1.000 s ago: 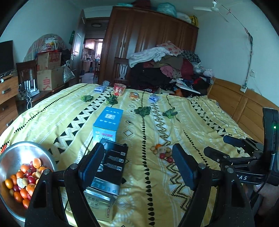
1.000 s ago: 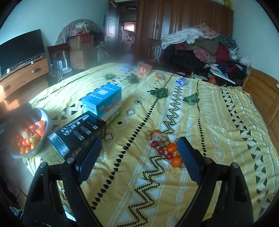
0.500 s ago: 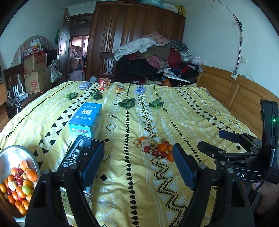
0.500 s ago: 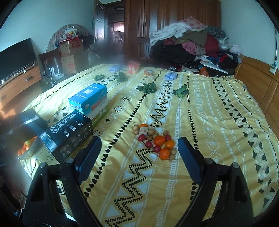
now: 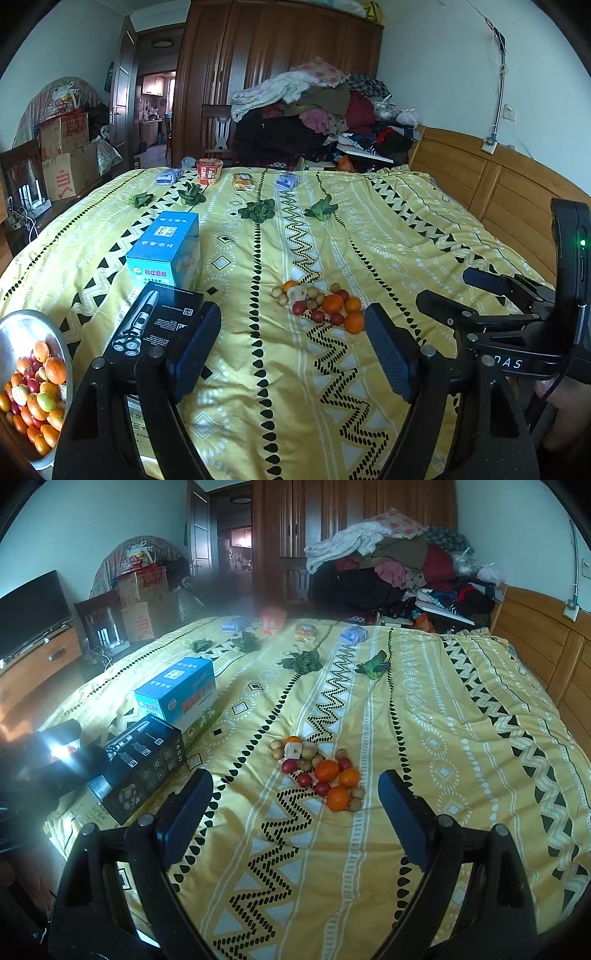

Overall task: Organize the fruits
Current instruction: 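Move both open tools back toward the fruit pile on the bed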

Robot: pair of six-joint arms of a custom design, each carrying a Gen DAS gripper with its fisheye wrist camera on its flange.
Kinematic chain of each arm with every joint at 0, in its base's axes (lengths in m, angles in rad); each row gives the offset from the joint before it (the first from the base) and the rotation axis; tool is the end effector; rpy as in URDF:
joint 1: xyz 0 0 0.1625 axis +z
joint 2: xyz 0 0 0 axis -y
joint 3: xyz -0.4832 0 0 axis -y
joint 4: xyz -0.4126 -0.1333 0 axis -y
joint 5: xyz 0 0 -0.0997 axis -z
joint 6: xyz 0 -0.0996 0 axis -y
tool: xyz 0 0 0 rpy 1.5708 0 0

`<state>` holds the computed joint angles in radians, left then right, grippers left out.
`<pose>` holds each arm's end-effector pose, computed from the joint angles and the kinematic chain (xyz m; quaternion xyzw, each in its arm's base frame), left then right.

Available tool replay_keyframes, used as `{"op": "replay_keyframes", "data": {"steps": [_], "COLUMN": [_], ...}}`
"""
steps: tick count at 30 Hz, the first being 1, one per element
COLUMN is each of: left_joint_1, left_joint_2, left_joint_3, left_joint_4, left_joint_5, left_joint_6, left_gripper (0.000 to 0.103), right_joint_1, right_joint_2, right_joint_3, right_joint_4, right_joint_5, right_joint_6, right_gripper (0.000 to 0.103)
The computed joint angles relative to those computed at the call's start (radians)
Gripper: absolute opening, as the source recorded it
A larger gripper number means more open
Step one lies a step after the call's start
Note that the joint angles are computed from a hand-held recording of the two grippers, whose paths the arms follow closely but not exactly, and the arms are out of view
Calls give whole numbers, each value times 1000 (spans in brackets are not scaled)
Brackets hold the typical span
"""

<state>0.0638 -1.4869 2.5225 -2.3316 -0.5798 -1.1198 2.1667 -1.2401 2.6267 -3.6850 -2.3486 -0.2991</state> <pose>-0.3176 -0.2374 0.2095 0.2316 0.8426 -0.4248 0.2364 0.2512 -0.2575 0.2272 0.2526 -0.8380 0.3780 0.3018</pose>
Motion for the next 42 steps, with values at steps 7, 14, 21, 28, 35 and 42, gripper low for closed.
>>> {"op": "replay_keyframes", "data": {"steps": [7, 14, 21, 28, 35, 42], "left_joint_1": [14, 26, 36, 45, 46, 44], "left_joint_2": [19, 41, 61, 71, 68, 69], "left_joint_3": [3, 5, 6, 12, 17, 18], "left_joint_4": [-37, -69, -100, -122, -128, -123], "left_joint_5": [-6, -17, -30, -40, -41, -42], "left_joint_6": [25, 41, 51, 56, 57, 46], "left_gripper": [81, 81, 81, 81, 81, 81], "right_joint_1": [-21, -30, -48, -55, -58, -59], "right_joint_2": [-16, -7, -12, -16, -13, -12], "right_joint_3": [7, 10, 14, 17, 20, 20], "right_joint_4": [14, -6, -5, 1, -2, -1], "right_joint_5": [20, 6, 14, 17, 16, 17], "right_joint_6": [6, 1, 3, 9, 9, 12], "right_gripper": [94, 95, 95, 95, 95, 95]}}
